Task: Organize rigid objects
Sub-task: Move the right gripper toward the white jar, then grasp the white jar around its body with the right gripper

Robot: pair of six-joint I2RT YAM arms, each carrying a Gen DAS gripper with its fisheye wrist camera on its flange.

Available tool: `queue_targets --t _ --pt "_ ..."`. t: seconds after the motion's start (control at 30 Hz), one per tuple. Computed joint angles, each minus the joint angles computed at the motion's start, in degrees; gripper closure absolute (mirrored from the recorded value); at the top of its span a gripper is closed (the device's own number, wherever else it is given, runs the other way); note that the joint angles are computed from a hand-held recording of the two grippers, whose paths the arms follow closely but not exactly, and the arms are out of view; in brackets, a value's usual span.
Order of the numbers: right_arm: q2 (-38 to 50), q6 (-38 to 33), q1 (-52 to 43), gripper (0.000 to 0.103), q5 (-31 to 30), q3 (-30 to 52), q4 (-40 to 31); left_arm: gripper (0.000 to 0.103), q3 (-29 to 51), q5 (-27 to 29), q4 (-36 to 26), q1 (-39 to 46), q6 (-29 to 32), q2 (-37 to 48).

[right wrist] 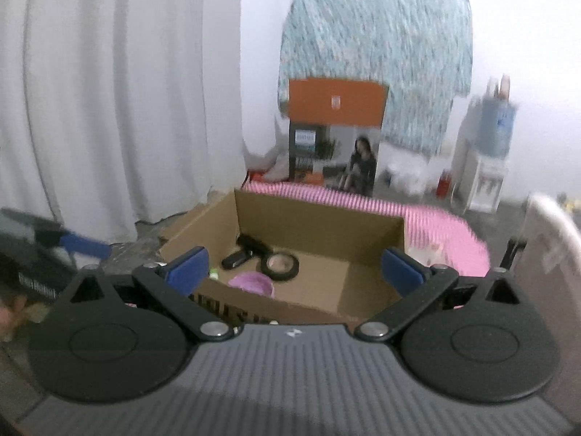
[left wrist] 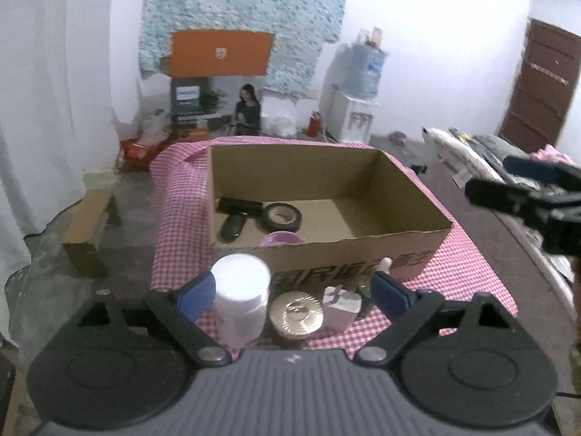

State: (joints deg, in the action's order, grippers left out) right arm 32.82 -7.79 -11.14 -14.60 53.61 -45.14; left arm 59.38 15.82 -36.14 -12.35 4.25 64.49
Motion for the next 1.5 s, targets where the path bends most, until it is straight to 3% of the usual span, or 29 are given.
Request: queue_targets --t 0.17,0.43,0.73,1.0,1.13,1.5 --pt "1.1 4.0 16.8 0.001 11.8 0.2 1.6 0.010 -6.7 -0.6 4.6 1.6 0.4 -3.5" --pt "4.2 10.7 34.2 0.001 21.6 -2.4 5.0 0.010 -11.7 -2.2 10.0 3.7 1.7 -2.6" --pt "15.8 17.0 32.0 0.001 6.9 -3.2 12.1 0.015 -14.7 -1.9 17.6 4.1 2.8 1.1" --pt "27.0 23.2 26.9 0.002 -2.1 -2.4 17.5 0.033 -14.3 -2.2 21.5 3.1 4.1 6.0" --pt "29.6 24.7 26.6 0.004 -3.2 -2.7 19.2 0.041 -14.0 -2.1 22.1 2.8 5.2 7.7" --pt "34.4 25.4 27.3 0.041 -3.5 -1.4 20.1 0.049 -14.1 -0.3 24.4 3.6 4.7 9.7"
